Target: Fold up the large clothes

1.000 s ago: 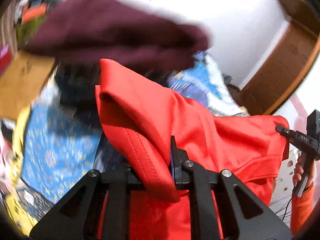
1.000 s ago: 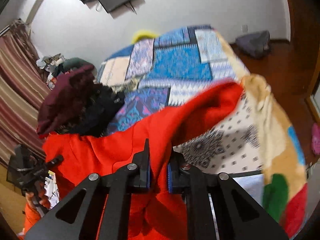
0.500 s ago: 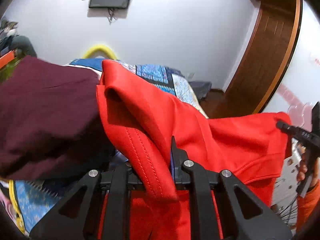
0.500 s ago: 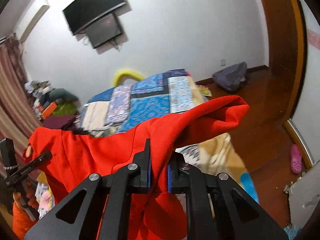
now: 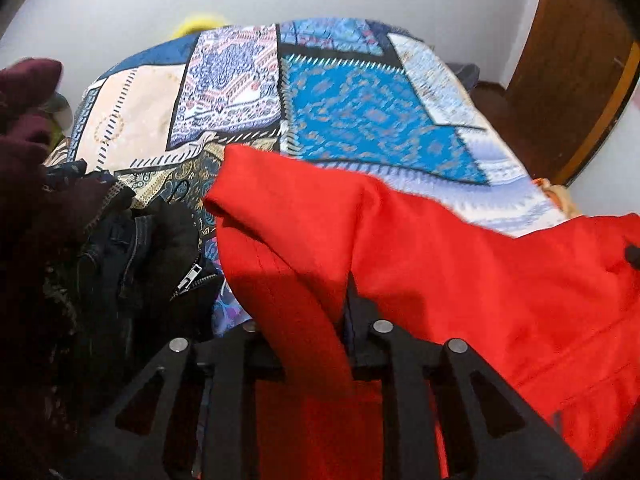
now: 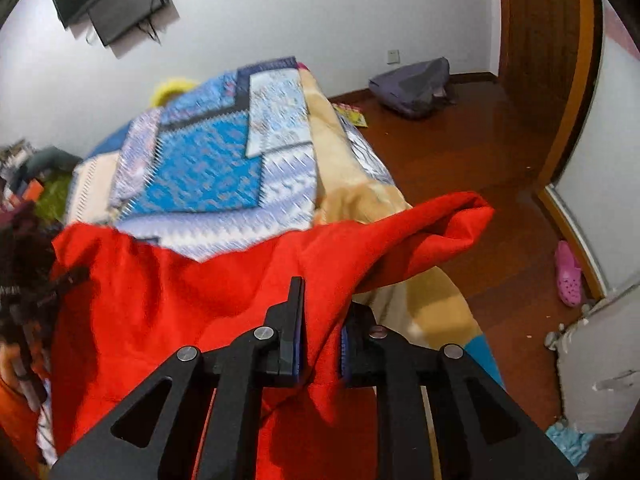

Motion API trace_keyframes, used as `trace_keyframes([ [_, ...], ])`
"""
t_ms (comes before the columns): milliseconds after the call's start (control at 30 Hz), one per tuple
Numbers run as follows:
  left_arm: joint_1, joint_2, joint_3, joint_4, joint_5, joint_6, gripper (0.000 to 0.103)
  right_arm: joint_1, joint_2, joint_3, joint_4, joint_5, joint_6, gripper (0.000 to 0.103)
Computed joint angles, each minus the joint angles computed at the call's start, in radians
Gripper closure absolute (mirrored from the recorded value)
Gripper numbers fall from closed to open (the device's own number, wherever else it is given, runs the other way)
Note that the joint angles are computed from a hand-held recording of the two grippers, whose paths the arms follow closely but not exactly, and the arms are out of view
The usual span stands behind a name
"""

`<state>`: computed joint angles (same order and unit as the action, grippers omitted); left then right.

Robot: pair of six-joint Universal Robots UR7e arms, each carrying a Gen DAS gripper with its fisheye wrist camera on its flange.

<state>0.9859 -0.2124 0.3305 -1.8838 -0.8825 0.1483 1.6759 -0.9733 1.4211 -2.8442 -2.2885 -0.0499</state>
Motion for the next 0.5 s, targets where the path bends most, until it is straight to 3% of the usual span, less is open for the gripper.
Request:
trace_keyframes([
  [133,0.004,0.000,0.007,0.011,0.012,0.005,0.064,0.005,-0.032,0.017,0.092,-0.027,0.042,0.067],
  [200,0.002,-0.039,0.074,-0.002,-0.002,-0.007,0.059,0.012,-0.045,0.032,0.109,-0.045,0.057,0.065],
  [267,-0.006,-0.118,0.205,-0.058,-0.023,-0.012,0.051,0.026,-0.061,0.052,0.119,-0.067,0.060,0.065],
  [400,-0.024,-0.277,0.440,-0.150,-0.071,-0.005,0.048,0.065,-0.116,0.127,0.094,-0.064,0.047,0.063],
  [500,-0.036,-0.384,0.593,-0.212,-0.084,0.001,0.044,0.103,-0.153,0.195,0.040,-0.067,0.036,0.055],
])
